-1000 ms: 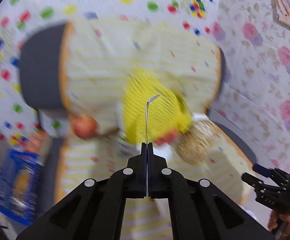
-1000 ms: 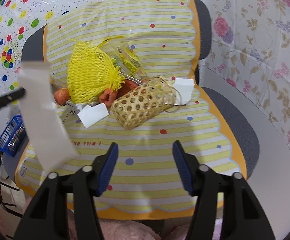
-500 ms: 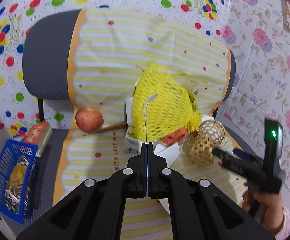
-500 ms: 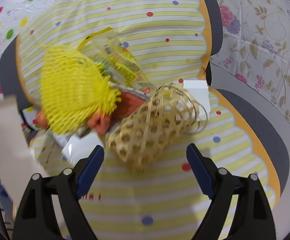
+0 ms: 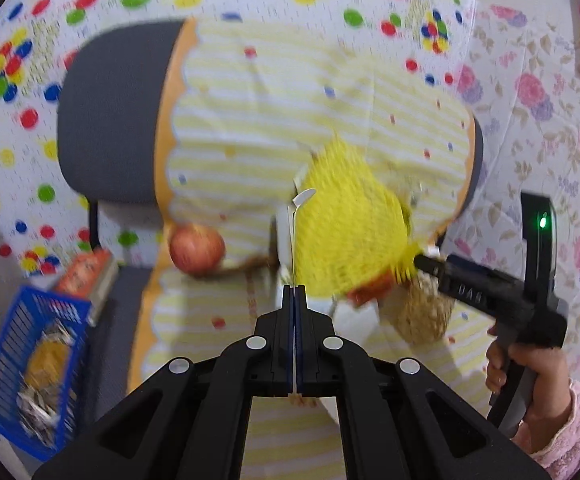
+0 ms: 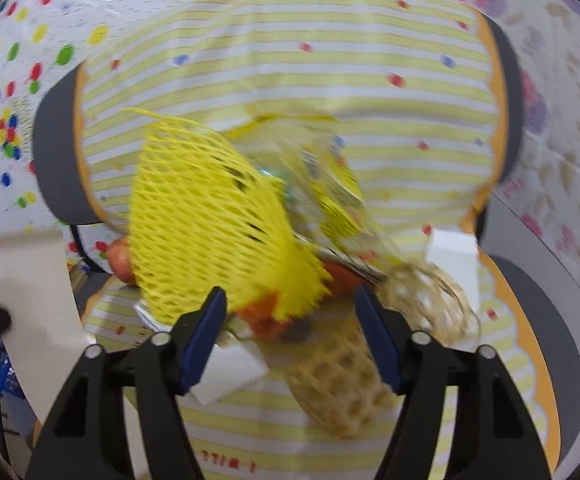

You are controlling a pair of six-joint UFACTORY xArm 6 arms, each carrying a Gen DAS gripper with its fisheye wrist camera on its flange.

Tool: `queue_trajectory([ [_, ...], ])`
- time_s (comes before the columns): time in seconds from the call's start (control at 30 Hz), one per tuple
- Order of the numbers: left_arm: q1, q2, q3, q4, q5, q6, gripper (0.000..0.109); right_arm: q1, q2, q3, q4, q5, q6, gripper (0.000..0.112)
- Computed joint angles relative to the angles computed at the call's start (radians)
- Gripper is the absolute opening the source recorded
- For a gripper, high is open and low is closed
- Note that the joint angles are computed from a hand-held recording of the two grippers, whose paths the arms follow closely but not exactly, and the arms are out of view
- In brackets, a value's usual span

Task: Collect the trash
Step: 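Grasp the yellow foam net with the right tool while the left tool holds the paper strip, then carry the paper strip and foam net over the pink trash bag with both tools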

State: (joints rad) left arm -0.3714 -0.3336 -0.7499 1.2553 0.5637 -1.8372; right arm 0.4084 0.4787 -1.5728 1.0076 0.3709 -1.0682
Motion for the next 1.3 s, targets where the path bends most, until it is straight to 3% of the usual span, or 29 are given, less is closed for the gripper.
queue_trajectory([
  [0.13, 0.030, -0.039, 0.002, 0.030, 0.020, -0.006, 0.001, 0.013, 0.047, -0.085, -0.024, 0.017, -0.008, 0.072],
  [0.4, 0.089, -0.026, 0.005, 0.031, -0.037, -0.011, 0.001, -0.003, 0.249, -0.391, -0.148, 0.216, 0.106, 0.077],
  [0.43, 0.091, -0.025, 0.007, 0.031, -0.042, -0.014, 0.001, -0.003, 0.255, -0.402, -0.152, 0.235, 0.108, 0.075],
  [0.47, 0.092, -0.023, 0.007, 0.028, -0.043, -0.013, 0.001, -0.001, 0.252, -0.399, -0.160, 0.243, 0.103, 0.060],
  [0.5, 0.092, -0.024, 0.008, 0.027, -0.044, -0.012, 0.001, 0.002, 0.236, -0.378, -0.157, 0.244, 0.087, 0.047],
  [0.53, 0.091, -0.023, 0.007, 0.026, -0.044, -0.011, 0.001, 0.005, 0.214, -0.347, -0.143, 0.236, 0.061, 0.042],
  [0.6, 0.085, -0.027, 0.008, 0.023, -0.036, -0.010, 0.001, 0.010, 0.168, -0.290, -0.089, 0.227, 0.004, 0.015],
  [0.8, 0.023, -0.072, -0.009, 0.025, 0.035, 0.018, 0.001, -0.013, -0.040, -0.112, 0.183, 0.216, -0.194, 0.010],
  [1.07, -0.153, -0.117, -0.069, 0.080, 0.195, 0.037, 0.001, -0.075, -0.383, 0.210, 0.263, 0.202, -0.305, 0.010],
  [1.17, -0.207, -0.107, -0.089, 0.079, 0.244, 0.039, 0.001, -0.148, -0.473, 0.297, 0.325, 0.298, -0.354, 0.010],
  [1.3, -0.250, -0.105, -0.098, 0.070, 0.263, 0.030, 0.001, -0.214, -0.532, 0.325, 0.372, 0.334, -0.344, 0.010],
])
